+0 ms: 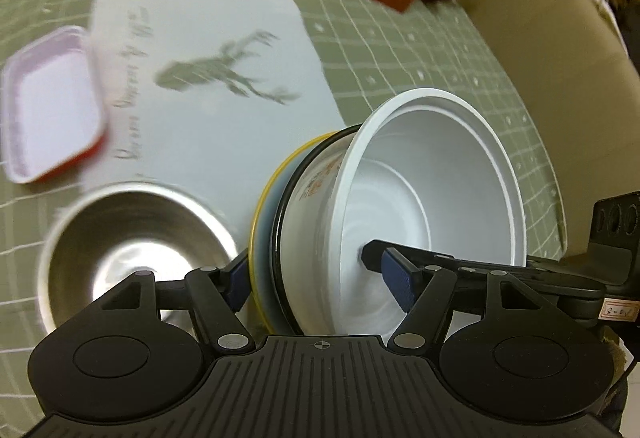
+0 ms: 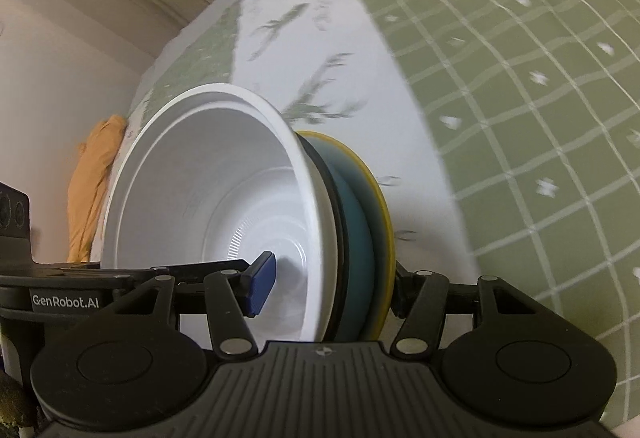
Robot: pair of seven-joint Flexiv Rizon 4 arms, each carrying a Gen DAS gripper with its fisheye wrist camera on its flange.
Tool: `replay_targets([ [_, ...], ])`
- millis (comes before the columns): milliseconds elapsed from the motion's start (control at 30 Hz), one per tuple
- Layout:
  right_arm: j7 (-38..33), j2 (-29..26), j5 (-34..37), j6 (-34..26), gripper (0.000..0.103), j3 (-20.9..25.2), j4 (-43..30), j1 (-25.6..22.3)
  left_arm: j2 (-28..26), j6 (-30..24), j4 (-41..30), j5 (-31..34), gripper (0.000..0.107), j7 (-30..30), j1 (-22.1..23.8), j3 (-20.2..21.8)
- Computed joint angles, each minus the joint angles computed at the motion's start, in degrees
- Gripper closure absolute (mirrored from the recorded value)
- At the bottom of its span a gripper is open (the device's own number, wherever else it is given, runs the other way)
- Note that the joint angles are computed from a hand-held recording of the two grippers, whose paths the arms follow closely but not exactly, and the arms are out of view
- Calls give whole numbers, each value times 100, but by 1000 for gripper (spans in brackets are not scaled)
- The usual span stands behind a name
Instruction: Organize plates and bowls
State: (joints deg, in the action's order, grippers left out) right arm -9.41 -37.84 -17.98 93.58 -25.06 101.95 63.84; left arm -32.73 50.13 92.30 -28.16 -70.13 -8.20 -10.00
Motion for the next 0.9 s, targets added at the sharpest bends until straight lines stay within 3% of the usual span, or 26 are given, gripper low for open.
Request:
replay_targets([
  [133,-193,-205,-273,-346,45,552,-703,-354,357,276,475,-164,35,157,217,84],
  [367,-1032,-1165,-511,-1639,45,2677,-2608,-1599,532,417,1037,-222,35,114,502,327],
  [500,-1580,-1717,-213,-2395,45,3348,-3480,-1820,419,305,1155,-255,35,55,675,376],
  [700,-1992,-2137,62,-2909,44,3352,-4255,-1697,407,634,1327,-452,36,429,849,270],
  [900,-1919,-2228,-233,-3370,40,2806,-4522,-1357,438,772,1412,-493,44,650,896,223],
])
